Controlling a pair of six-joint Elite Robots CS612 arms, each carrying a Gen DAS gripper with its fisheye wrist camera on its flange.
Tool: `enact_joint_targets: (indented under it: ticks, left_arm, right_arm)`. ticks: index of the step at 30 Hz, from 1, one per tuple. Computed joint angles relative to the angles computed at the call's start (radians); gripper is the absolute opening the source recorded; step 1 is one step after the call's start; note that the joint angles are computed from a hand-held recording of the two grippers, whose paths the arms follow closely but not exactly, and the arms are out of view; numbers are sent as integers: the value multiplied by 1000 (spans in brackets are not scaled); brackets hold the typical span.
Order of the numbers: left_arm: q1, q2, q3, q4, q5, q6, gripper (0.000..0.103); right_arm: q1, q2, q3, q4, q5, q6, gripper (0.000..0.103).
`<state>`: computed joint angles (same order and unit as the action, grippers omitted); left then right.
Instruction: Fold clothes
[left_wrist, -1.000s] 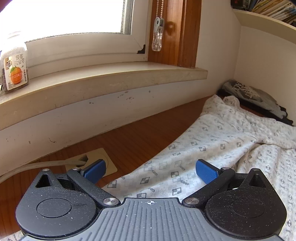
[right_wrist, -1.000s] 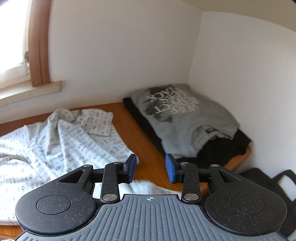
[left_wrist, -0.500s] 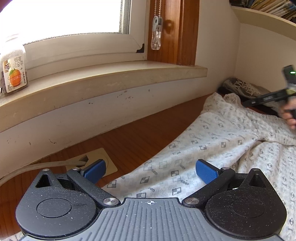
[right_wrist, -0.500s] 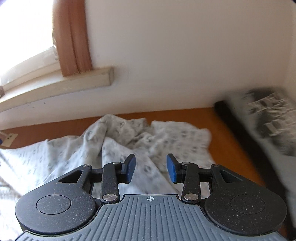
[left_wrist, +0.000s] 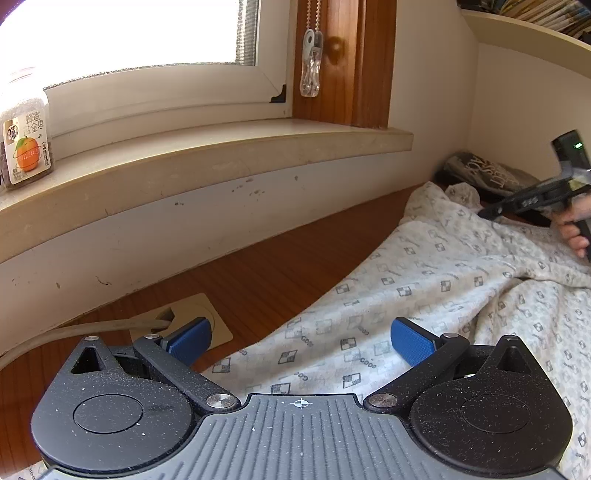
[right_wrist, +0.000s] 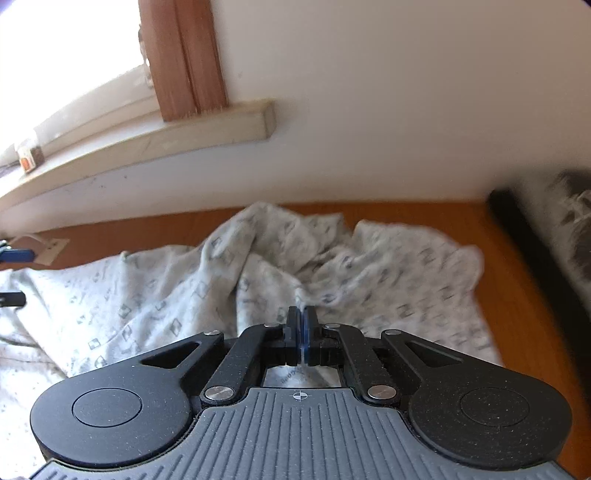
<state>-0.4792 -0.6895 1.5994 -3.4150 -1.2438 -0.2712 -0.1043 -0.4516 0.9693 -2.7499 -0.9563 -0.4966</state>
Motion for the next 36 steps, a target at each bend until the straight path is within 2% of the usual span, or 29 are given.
enact_joint_targets:
  ticks: [5, 7, 11, 14, 17, 19, 20, 24, 27, 29, 32, 33, 35, 36]
  left_arm:
    - [0, 1, -1, 1, 1, -1, 103]
    - [0, 1, -1, 0, 2, 1, 103]
    - [1, 2, -3, 3, 2, 5, 103]
    - [1, 2, -4, 5, 2, 5, 103]
    - [1, 2, -5, 7, 1, 5, 103]
    - [1, 3, -6, 8, 0, 6, 103]
    - [1, 3, -6, 9, 0, 7, 103]
    - [2, 3, -7, 10, 0, 9, 103]
    - [3, 3, -6, 9, -3, 10, 103]
    - [3, 3, -6, 9, -4, 11, 103]
    - [3, 3, -6, 9, -4, 12, 103]
    - [3, 3, -6, 9, -4, 12, 103]
    - [3, 3, -6, 10, -5, 12, 103]
    - [2, 3, -6, 12, -4, 12, 103]
  right_arm:
    - [-30, -91, 151, -245, 24, 80, 2]
    - [-42, -127, 199, -253, 3, 91, 2]
    - [-40, -171, 245, -69, -129, -31, 2]
    - [-39, -168, 245, -22, -149, -50, 4]
    - [-39, -151, 219, -88, -108, 28, 12]
    - [-33, -123, 169, -99, -80, 67, 27]
    - [-30, -108, 142, -104, -66, 87, 28]
    - [-4, -22, -13, -28, -41, 122, 29]
    - [18, 41, -124, 30, -73, 121, 29]
    - [27, 75, -196, 99, -90, 117, 29]
    - [33, 123, -297, 205, -79, 132, 29]
    - [34, 133, -317, 213, -66, 134, 27]
    - [34, 150, -346, 209, -34, 143, 2]
    - [34, 153, -343, 153, -18, 150, 1]
